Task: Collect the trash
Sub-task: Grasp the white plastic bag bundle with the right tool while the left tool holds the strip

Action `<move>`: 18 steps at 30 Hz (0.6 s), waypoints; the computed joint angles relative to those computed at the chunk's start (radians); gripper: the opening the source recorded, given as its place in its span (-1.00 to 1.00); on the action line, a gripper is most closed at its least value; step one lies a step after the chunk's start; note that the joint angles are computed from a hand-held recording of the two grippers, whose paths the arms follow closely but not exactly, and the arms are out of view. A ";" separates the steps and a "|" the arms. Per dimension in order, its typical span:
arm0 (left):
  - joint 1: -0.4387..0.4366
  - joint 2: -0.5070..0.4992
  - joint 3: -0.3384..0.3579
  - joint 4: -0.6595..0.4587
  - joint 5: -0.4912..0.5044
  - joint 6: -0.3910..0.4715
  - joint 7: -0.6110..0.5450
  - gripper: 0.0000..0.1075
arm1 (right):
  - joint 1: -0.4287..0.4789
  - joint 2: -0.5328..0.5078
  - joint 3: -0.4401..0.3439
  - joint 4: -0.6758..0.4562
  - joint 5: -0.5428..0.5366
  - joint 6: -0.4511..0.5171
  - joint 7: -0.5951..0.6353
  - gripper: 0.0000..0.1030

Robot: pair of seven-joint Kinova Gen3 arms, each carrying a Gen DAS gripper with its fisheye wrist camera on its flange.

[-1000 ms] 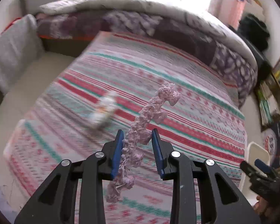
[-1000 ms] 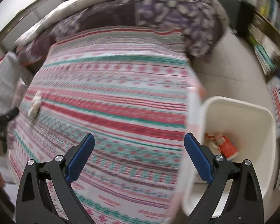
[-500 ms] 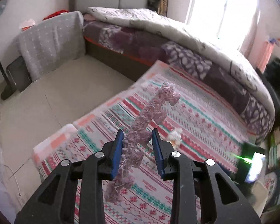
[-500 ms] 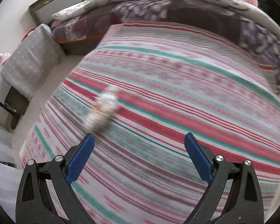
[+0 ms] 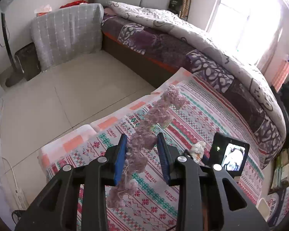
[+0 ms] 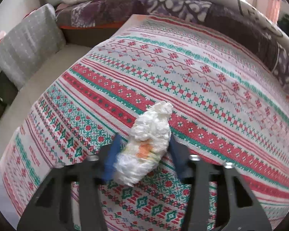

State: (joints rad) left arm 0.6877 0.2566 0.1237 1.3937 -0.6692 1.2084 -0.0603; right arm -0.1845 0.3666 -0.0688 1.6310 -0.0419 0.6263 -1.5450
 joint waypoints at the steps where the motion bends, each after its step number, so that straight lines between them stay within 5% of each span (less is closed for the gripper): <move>1: 0.000 -0.002 -0.001 0.003 0.000 0.000 0.007 -0.40 | 0.017 -0.003 -0.011 0.000 -0.018 0.004 0.019 -0.20; 11: 0.012 -0.011 0.013 0.000 -0.007 0.000 0.043 -0.40 | 0.122 -0.165 -0.031 0.101 -0.147 0.001 0.204 -0.21; 18: 0.044 0.034 0.018 -0.060 0.013 0.021 0.003 -0.40 | 0.179 -0.261 0.025 0.128 -0.223 0.053 0.335 -0.20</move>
State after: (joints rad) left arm 0.7319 0.2905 0.1416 1.3339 -0.6560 1.2296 -0.0575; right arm -0.0052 0.1060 -0.0435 1.7587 -0.2652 0.6793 -1.2097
